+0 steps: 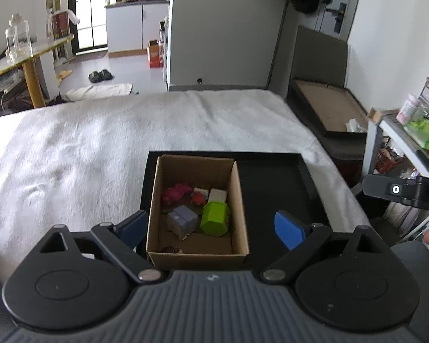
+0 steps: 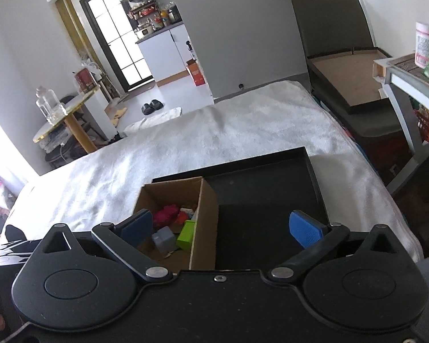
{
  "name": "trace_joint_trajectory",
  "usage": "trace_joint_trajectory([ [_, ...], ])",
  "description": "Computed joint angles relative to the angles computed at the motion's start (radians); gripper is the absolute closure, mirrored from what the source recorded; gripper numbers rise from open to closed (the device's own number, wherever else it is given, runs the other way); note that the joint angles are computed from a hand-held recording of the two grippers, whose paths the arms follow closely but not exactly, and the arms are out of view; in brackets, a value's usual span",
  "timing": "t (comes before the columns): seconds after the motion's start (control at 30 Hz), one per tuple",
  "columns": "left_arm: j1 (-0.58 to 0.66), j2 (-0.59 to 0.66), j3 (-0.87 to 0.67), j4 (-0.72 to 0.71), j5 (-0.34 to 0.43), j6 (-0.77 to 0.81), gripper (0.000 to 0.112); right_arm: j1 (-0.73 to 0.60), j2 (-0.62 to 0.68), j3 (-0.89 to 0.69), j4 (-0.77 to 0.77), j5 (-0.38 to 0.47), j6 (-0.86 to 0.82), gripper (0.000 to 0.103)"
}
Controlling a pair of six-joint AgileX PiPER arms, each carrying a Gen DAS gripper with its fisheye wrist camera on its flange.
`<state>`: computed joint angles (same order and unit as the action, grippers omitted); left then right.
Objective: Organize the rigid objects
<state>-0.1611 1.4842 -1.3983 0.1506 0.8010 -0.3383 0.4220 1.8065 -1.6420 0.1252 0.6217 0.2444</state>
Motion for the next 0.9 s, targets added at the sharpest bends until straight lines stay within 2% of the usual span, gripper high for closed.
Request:
trace_joint_trajectory([
  [0.1,-0.02,-0.038,0.009,0.004,0.008,-0.006,0.017,0.018,-0.046,0.025,-0.065,0.001,0.053,0.0],
  [0.27,-0.059,-0.075,0.019,0.023,0.016,-0.004,0.017,0.043,-0.09,0.026,-0.176,0.061,0.135,0.0],
  [0.5,-0.099,-0.125,0.051,0.052,0.004,-0.036,0.016,0.049,-0.183,0.12,-0.167,0.018,0.142,0.0],
  [0.7,-0.157,-0.146,0.057,0.119,0.034,-0.061,0.016,0.049,-0.218,0.156,-0.139,0.028,0.122,0.0],
  [0.9,-0.196,-0.171,0.078,0.156,0.049,-0.084,0.016,0.056,-0.266,0.184,-0.174,0.049,0.155,0.0],
])
